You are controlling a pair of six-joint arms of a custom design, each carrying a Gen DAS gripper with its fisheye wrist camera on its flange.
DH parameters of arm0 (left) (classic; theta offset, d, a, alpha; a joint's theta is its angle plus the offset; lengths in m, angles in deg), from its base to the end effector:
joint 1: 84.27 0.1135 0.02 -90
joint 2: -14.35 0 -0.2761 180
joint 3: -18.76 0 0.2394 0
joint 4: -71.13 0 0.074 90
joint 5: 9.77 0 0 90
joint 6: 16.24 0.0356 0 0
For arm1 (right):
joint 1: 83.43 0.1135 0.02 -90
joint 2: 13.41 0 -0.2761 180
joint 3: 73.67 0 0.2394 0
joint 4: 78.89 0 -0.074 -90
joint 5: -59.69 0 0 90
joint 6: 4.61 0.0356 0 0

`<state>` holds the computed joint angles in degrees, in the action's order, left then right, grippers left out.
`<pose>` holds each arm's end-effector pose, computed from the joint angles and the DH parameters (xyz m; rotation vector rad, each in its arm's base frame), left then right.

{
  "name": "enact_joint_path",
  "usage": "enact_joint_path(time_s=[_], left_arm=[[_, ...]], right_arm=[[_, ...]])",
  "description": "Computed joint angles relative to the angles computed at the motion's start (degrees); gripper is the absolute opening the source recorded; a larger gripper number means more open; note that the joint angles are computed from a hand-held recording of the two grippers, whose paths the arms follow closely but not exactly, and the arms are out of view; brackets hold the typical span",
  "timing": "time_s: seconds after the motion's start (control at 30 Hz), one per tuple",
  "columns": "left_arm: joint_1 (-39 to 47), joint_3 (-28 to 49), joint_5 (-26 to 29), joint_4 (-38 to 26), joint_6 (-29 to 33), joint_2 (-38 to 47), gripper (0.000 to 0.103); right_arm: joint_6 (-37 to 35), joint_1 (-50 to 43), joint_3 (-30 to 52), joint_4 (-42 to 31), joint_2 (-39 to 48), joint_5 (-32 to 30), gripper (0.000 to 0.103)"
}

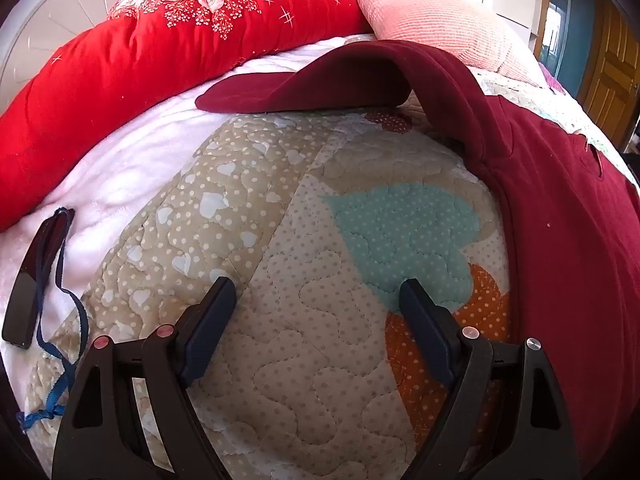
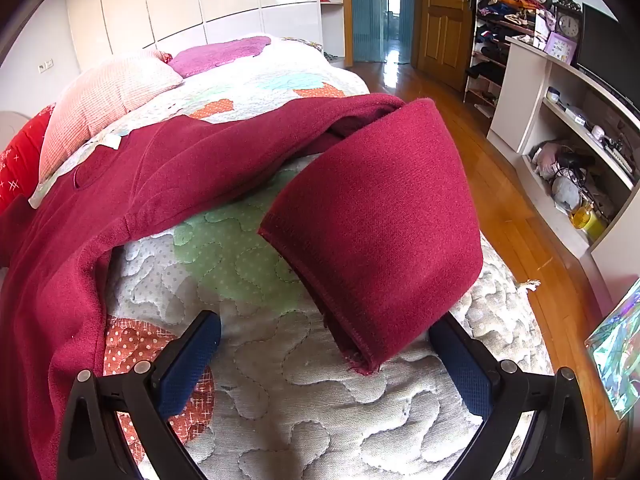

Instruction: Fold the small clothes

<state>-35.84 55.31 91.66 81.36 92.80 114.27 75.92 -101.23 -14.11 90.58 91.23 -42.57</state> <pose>0.1647 0.1750 0.0843 -0.5510 2.4280 0.2534 0.3073 -0.0907 0.1213 0.0991 2.5086 0.0788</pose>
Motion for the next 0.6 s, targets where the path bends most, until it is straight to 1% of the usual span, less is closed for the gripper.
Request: enact_joint_path(time_s=[0.23,0.27,0.57,0.6], left_arm=[[1.5,0.8,1.4,-1.1,0.8,0.2,0.085],[0.3,0.1,0.4,-0.2,0.1,-0.1,0.085],[0.8,0.3,0.7,-0.8,0.4,-0.1,0.085],[0.0,0.0,0.0,-0.4,-0.2,-0.1,0.085]], right_arm=[[-0.1,0.1,-0.1,0.1,0.0,0.2,0.103],[-0.1,0.1,-0.1,0.1,0.0,0.2,0.103],[0.0,0.1,-0.2,0.3,0.0,0.2,0.103],[0.0,0.1,-0.2,0.3,0.0,0.2,0.103]])
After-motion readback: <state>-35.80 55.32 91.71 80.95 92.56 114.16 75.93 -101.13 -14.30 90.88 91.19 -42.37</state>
